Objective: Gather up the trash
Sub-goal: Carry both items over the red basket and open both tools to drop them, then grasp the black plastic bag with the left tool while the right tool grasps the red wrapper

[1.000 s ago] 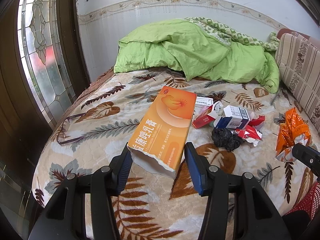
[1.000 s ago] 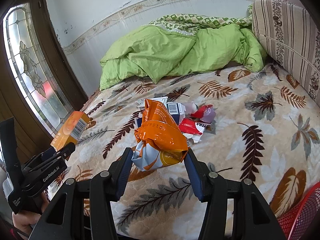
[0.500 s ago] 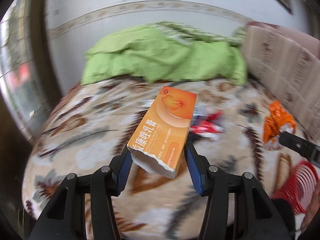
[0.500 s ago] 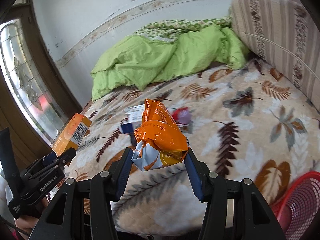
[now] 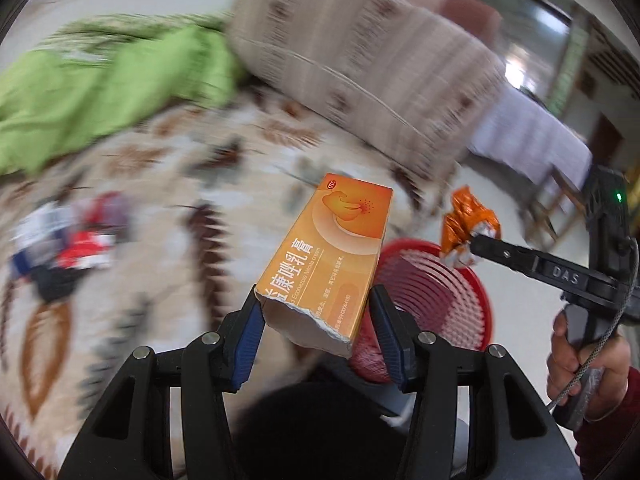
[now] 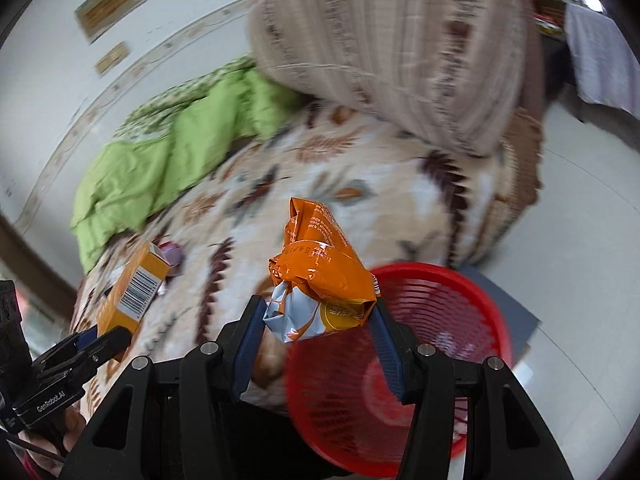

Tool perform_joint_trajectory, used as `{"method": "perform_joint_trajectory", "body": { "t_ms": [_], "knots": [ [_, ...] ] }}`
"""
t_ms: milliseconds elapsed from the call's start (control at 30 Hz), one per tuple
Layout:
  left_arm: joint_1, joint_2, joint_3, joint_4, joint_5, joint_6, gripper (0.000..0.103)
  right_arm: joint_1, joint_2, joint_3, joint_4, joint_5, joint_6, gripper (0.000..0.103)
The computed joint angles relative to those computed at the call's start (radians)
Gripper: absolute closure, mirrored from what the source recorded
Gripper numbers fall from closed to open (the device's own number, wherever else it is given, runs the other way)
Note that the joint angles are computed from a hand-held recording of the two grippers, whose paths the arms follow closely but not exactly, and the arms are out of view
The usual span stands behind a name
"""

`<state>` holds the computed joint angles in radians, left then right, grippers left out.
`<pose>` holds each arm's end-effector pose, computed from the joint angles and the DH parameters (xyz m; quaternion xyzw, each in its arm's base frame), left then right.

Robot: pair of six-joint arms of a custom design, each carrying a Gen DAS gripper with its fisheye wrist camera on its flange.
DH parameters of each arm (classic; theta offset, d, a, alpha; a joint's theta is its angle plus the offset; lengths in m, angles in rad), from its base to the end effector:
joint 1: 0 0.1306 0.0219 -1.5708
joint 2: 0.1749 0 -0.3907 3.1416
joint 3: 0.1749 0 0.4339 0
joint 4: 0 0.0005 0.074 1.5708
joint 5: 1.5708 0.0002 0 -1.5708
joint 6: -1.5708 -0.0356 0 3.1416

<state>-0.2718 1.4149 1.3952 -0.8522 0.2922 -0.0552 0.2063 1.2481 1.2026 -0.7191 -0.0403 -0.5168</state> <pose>0.5101 -0.1533 0.4298 0.2005 0.9090 -0.1726 0.3220 0.4665 0.0986 0.4213 0.1344 0.9098 0.1561 0.3603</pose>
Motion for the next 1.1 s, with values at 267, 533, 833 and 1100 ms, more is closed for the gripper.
{"method": "perform_joint_trajectory", "body": {
  "t_ms": [267, 533, 833, 1100],
  "knots": [
    [-0.126, 0.107, 0.066, -0.055, -0.011, -0.012, 0.04, -0.103, -0.021, -0.069, -0.042, -0.063, -0.024, 0.04],
    [-0.072, 0.05, 0.02, -0.024, -0.046, 0.014, 0.039, -0.104, -0.023, -0.063, -0.005, -0.063, -0.011, 0.037],
    [0.097, -0.055, -0.072, 0.036, -0.119, 0.025, 0.036, 0.037, 0.112, 0.09, 0.011, -0.128, 0.023, 0.037],
    [0.3, -0.048, -0.081, 0.068, -0.152, 0.074, 0.036, 0.163, 0.323, 0.322, -0.029, -0.191, 0.061, 0.037]
  ]
}}
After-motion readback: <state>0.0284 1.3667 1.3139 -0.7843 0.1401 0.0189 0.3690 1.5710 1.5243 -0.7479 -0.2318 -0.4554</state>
